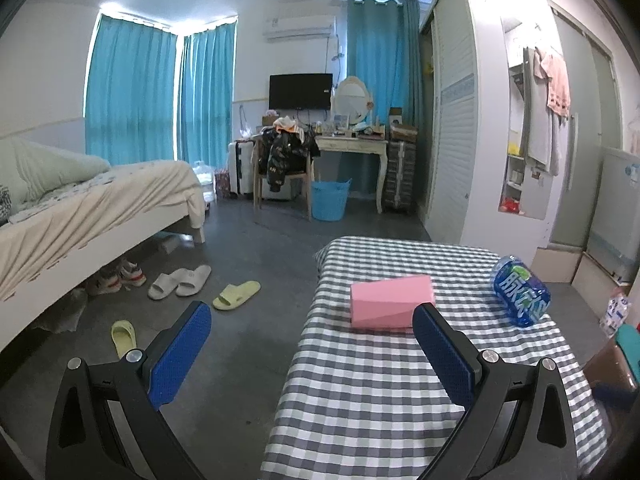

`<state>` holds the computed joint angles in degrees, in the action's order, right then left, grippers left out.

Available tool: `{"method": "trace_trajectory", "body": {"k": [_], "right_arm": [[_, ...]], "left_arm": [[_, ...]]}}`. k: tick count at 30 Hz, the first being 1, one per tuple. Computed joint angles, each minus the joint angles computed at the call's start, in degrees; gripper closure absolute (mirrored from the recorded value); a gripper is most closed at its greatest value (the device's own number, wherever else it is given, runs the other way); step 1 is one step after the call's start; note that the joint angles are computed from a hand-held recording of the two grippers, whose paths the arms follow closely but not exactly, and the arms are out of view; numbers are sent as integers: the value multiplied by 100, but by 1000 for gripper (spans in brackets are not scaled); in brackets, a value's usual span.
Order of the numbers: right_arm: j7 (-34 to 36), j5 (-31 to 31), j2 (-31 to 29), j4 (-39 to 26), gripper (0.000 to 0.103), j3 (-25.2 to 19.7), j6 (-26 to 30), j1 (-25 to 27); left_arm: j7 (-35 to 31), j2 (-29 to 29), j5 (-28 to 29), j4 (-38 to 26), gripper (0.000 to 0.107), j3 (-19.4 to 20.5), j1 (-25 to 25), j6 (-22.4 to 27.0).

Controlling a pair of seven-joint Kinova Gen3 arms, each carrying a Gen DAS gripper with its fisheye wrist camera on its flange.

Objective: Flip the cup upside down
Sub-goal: 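Lift the grey cup off the cloth with the right gripper, then close the left gripper on the grey cup while the right gripper releases it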

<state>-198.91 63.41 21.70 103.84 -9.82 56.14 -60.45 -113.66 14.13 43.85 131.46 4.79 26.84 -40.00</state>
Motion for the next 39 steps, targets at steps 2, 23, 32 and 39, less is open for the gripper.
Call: {"method": "trace_trajectory", "body": {"k": [2,23,32,39], "right_arm": [[-464,458,-241,322,10,-24,198,-89],[-3489,2091,-961,2612,8,-888,1125,619],[-3743,2177,-1050,2802,8,-1044,1067,719],[-3646,2159,-950,2709,8,-1011,1012,754]], "left_arm": [[-43,-53,137,83,4,42,122,-160],[-1110,467,2623,-479,4,775,1565,21],[-1078,796,2608,-613,6,661,1761,237],[-736,953,2192,-581,22,510,1746,398]]}}
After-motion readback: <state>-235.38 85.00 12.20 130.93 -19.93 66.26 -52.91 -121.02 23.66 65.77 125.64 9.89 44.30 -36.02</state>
